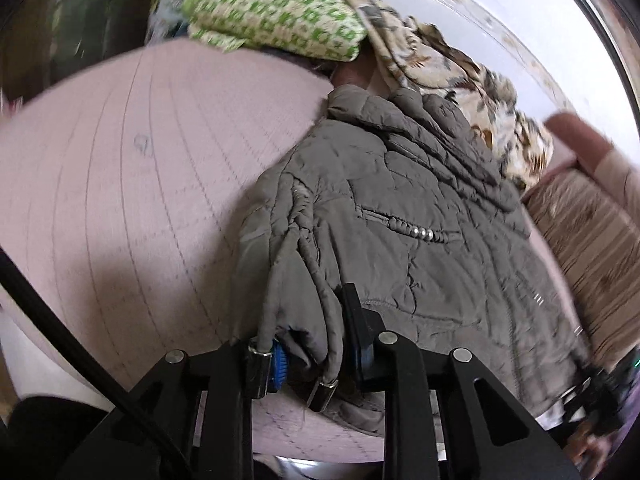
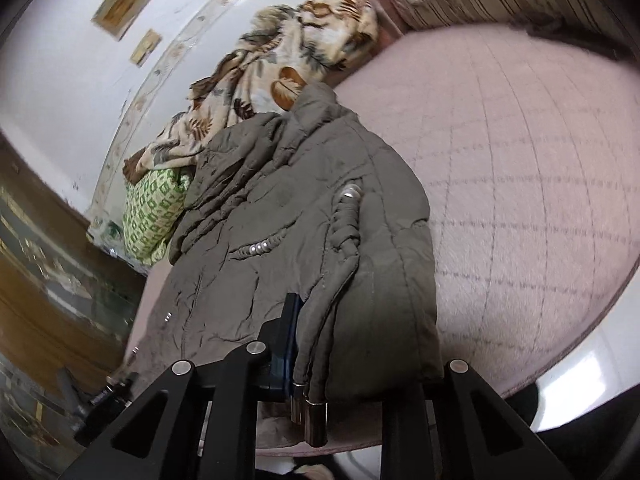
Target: Fold large clothes
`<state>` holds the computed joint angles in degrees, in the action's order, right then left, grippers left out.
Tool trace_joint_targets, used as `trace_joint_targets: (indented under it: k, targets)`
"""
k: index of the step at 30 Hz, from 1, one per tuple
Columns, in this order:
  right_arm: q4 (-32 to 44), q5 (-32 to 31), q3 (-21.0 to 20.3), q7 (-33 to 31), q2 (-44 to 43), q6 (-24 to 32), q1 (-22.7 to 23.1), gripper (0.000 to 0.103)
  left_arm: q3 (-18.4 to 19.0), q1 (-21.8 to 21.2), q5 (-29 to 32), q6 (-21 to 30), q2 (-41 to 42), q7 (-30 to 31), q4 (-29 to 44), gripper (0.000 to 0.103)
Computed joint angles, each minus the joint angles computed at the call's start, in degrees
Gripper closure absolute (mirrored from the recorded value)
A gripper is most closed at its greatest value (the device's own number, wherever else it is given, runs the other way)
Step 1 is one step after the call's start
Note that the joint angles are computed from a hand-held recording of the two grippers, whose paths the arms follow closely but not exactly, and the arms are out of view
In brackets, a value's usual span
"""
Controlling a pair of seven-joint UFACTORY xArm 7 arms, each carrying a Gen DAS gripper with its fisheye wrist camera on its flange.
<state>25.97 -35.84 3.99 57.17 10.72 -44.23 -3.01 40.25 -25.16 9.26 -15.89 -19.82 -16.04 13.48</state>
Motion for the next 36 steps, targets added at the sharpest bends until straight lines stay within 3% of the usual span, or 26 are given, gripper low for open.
trace_joint_targets:
  k: [2, 6, 13, 20, 36]
  targets:
    - [-0.5, 2.6, 0.0, -3.1, -1.4, 1.4, 1.3, 0.081, -7.5, 6.0, -1.2, -1.0, 1.3, 1.5, -0.2, 0.080]
    - [-1.3, 6.4, -0.1, -7.9, -4.7, 3.5, 3.3, 0.085, -12.2, 10.4, 0.2, -1.9, 1.8, 0.8, 0.0, 0.081]
    - [-1.0, 10.6, -0.1, -11.6, -6.3, 6.6, 5.6, 0.087, -16.7, 14.9, 2.0, -2.3, 1.7, -0.5, -0.1, 0.082]
    - [-1.1, 10.8, -0.4, -12.3, -7.9, 7.9, 6.2, 0.087, -19.0, 16.9, 2.6, -2.2, 1.1, -0.8, 0.4, 0.082]
    - [1.4, 12.7, -1.2, -18.4, -13.0, 11.3, 9.0, 0.087, -30.9, 24.3, -5.0, -1.3, -1.8, 4.3, 2.1, 0.082]
